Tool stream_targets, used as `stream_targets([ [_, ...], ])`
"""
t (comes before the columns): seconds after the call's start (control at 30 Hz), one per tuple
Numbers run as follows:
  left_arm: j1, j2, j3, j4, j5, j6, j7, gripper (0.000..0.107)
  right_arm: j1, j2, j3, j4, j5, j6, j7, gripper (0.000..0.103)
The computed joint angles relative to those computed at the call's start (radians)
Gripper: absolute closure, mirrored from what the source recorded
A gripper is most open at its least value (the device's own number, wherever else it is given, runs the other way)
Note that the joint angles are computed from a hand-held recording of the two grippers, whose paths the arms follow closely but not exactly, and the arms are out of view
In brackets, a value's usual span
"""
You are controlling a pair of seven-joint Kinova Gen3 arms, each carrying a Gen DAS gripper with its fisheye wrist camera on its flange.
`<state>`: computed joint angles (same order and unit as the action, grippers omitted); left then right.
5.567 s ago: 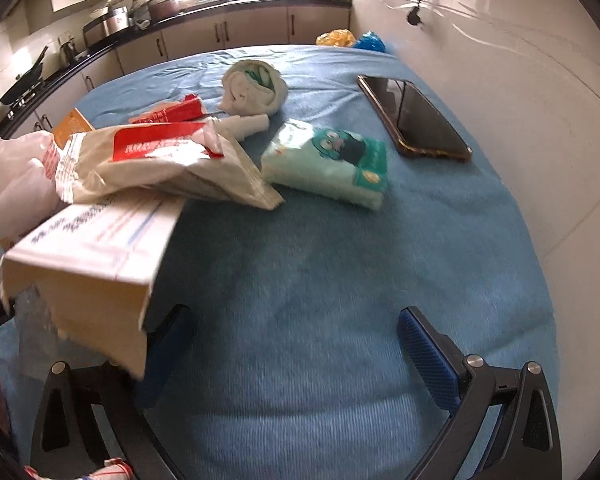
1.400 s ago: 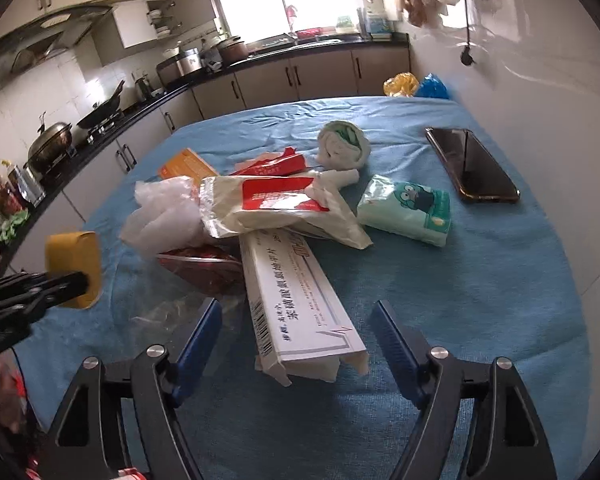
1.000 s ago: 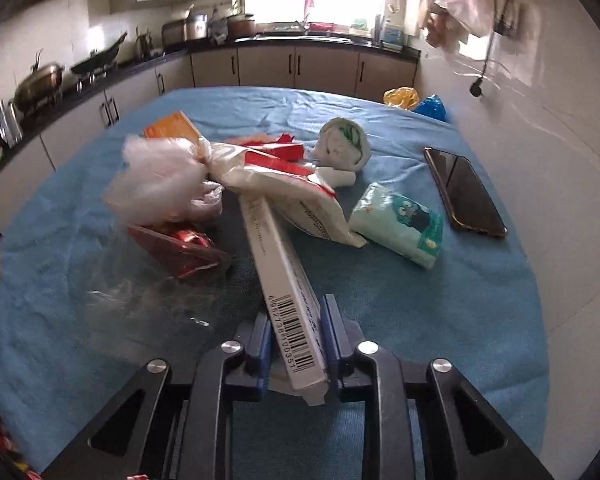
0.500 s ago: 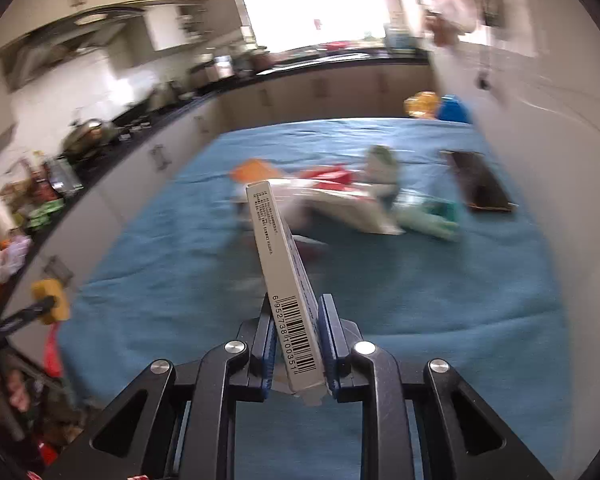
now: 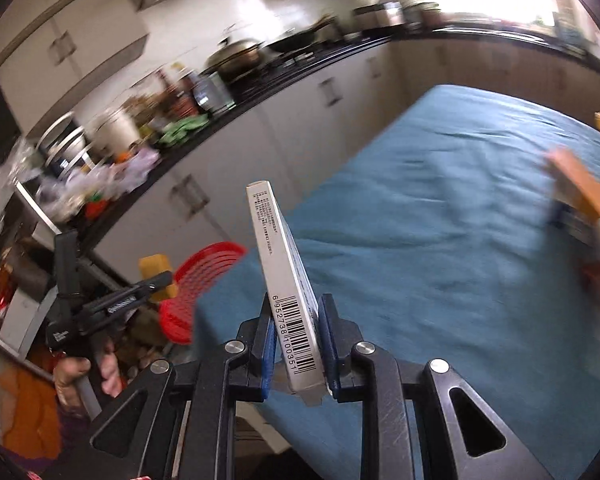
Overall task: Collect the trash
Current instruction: 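Carry both items to the red basket and open both grippers to drop them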
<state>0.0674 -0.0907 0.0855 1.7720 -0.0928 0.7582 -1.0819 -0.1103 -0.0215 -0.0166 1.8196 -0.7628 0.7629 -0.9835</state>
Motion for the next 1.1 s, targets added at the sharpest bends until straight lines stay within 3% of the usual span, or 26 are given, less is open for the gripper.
stream_targets([
  [0.43,-0.077,0.036,-0.078,0.034,0.147,-0.018,-0.160,0.089,-0.129,0.344,-0.187,-0.293,0.103,-0.027,-0.169,0.080],
  [0.47,-0.081,0.036,-0.081,0.034,0.161,-0.018,-0.175,0.088,-0.135,0.370,-0.199,-0.316,0.109,-0.024,-0.179,0.078],
  [0.53,-0.086,0.030,-0.083,0.039,0.178,-0.022,-0.191,0.074,-0.143,0.390,-0.213,-0.335,0.128,-0.033,-0.193,0.078],
  [0.6,-0.088,0.022,-0.073,0.045,0.156,-0.032,-0.168,0.066,-0.147,0.407,-0.225,-0.352,0.143,-0.040,-0.205,0.069],
  [0.67,-0.087,0.016,-0.060,0.046,0.121,-0.032,-0.137,0.066,-0.150,0.420,-0.234,-0.363,0.154,-0.044,-0.219,0.052],
  [0.9,-0.064,0.013,-0.017,0.025,0.002,-0.004,-0.027,0.060,-0.109,0.380,-0.254,-0.314,0.140,-0.081,-0.203,0.049],
  [1.1,-0.009,0.022,0.047,-0.006,-0.188,0.043,0.143,0.049,-0.068,0.297,-0.234,-0.216,0.114,-0.133,-0.179,0.045],
])
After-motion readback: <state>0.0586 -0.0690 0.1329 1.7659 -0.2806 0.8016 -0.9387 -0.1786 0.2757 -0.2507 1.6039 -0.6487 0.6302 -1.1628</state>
